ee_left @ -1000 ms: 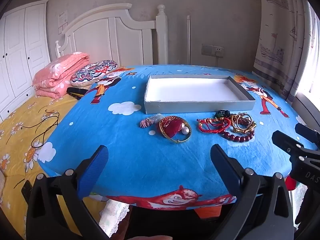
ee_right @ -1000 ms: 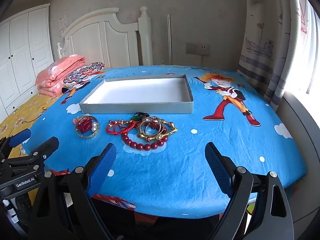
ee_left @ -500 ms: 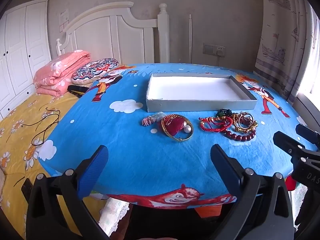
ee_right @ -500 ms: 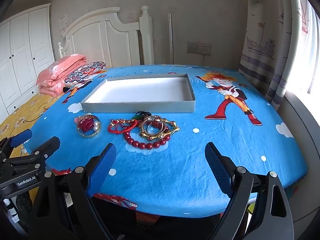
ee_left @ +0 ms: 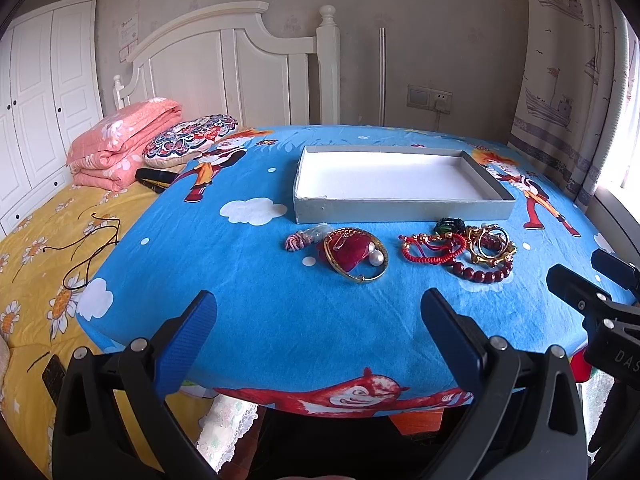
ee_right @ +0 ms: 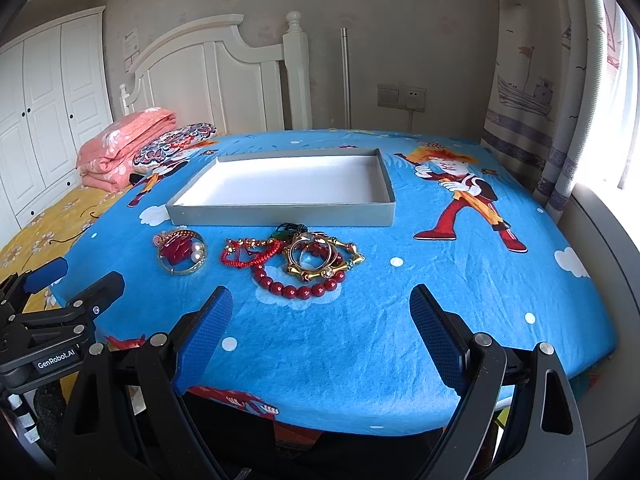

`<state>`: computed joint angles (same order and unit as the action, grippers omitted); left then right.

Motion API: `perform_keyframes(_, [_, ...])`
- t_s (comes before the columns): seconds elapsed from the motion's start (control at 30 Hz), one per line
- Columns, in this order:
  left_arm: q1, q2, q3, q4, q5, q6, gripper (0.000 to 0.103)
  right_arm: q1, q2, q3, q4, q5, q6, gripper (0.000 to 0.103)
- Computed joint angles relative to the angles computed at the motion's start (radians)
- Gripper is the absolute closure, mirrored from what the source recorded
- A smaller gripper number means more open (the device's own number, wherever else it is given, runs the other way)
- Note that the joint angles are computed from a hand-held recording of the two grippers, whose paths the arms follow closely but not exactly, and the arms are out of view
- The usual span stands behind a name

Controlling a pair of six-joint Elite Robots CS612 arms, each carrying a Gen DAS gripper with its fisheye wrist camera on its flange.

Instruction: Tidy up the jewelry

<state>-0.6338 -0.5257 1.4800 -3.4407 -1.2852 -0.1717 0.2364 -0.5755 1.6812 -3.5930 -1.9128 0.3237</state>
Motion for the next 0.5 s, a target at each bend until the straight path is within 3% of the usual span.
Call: perform_keyframes(0.5, [0.002,-0.002,0.002,0.005,-0.003,-0.010,0.004,-0.002,0.000,0.001,-0.002,0.010,0.003,0.018])
